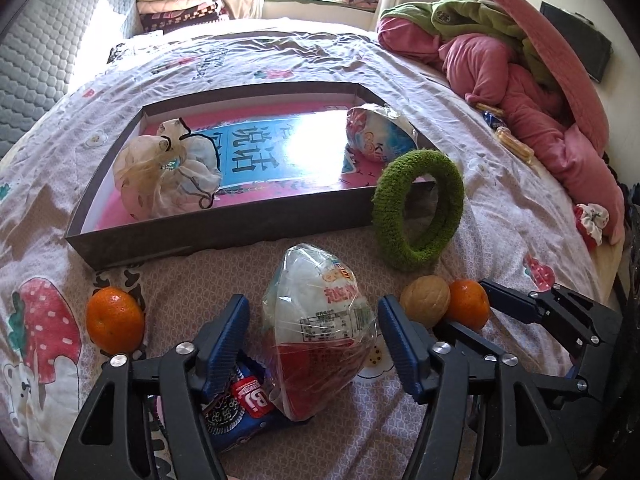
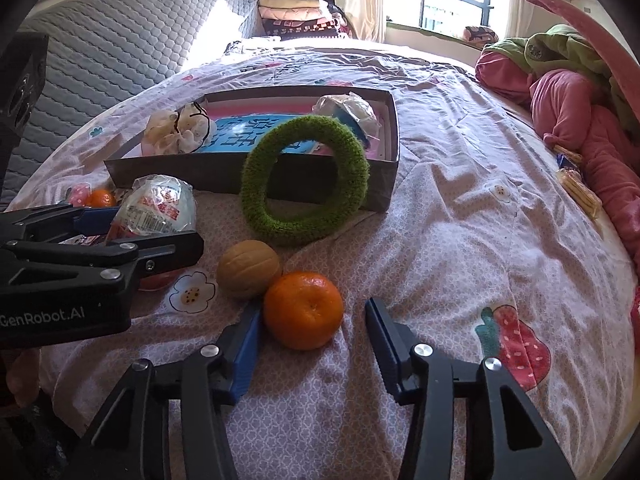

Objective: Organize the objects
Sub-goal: 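Close the left gripper on the clear bag with red contents while the right gripper approaches the orange, then lift the red-filled bag with the left gripper while the right gripper grasps the orange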

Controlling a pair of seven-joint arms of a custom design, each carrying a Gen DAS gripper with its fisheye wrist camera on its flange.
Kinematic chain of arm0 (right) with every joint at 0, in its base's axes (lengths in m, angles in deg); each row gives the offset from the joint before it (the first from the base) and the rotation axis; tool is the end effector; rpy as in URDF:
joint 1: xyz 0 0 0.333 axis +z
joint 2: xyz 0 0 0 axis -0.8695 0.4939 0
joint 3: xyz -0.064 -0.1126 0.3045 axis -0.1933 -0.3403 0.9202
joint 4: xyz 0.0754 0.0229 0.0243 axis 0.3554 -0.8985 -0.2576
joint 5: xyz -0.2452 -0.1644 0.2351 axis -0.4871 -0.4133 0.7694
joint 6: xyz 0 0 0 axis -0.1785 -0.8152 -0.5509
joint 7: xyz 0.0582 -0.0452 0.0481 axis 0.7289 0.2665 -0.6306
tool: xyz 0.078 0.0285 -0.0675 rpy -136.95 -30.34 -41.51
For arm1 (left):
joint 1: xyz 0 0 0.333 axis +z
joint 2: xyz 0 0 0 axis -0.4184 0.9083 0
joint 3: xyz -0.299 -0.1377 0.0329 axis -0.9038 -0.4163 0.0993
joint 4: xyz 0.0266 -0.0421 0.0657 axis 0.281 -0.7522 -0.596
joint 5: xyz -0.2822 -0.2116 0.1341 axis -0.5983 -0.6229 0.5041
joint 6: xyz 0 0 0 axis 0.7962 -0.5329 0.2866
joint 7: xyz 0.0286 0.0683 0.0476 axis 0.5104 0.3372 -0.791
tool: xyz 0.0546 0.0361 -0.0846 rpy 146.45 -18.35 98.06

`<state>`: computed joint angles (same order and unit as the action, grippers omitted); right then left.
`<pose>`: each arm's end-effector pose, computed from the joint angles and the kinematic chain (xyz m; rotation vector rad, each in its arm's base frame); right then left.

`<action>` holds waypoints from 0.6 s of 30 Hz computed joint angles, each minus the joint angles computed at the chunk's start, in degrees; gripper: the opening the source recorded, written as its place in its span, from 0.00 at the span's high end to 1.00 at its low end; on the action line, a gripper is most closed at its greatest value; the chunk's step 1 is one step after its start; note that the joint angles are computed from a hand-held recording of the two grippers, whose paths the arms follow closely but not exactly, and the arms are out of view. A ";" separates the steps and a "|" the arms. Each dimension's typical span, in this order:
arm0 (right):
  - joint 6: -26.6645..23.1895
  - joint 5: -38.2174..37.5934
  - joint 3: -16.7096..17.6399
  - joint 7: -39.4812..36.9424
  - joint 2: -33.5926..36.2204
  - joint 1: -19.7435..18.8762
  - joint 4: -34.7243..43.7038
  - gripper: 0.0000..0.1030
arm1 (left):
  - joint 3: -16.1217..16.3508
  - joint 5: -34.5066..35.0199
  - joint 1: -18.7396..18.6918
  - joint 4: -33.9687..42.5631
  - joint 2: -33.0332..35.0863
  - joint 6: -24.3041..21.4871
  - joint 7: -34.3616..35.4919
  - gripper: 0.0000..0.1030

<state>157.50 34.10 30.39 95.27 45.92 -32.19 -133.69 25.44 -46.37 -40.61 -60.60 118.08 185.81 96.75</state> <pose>0.6167 0.2088 0.3671 -1.9797 1.6042 -0.5578 0.6565 -0.3211 0.3823 -1.7054 2.1465 -0.8176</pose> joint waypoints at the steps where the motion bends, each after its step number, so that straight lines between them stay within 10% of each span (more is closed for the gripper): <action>1: 0.19 0.20 0.40 -0.25 -0.06 -0.31 -0.09 0.56 | -0.45 -0.32 0.28 0.24 0.17 -0.34 0.46 0.45; 18: 2.00 2.11 0.09 -1.65 -1.76 0.27 -1.69 0.64 | -0.42 -0.41 0.06 -1.84 -1.94 1.84 1.30 0.49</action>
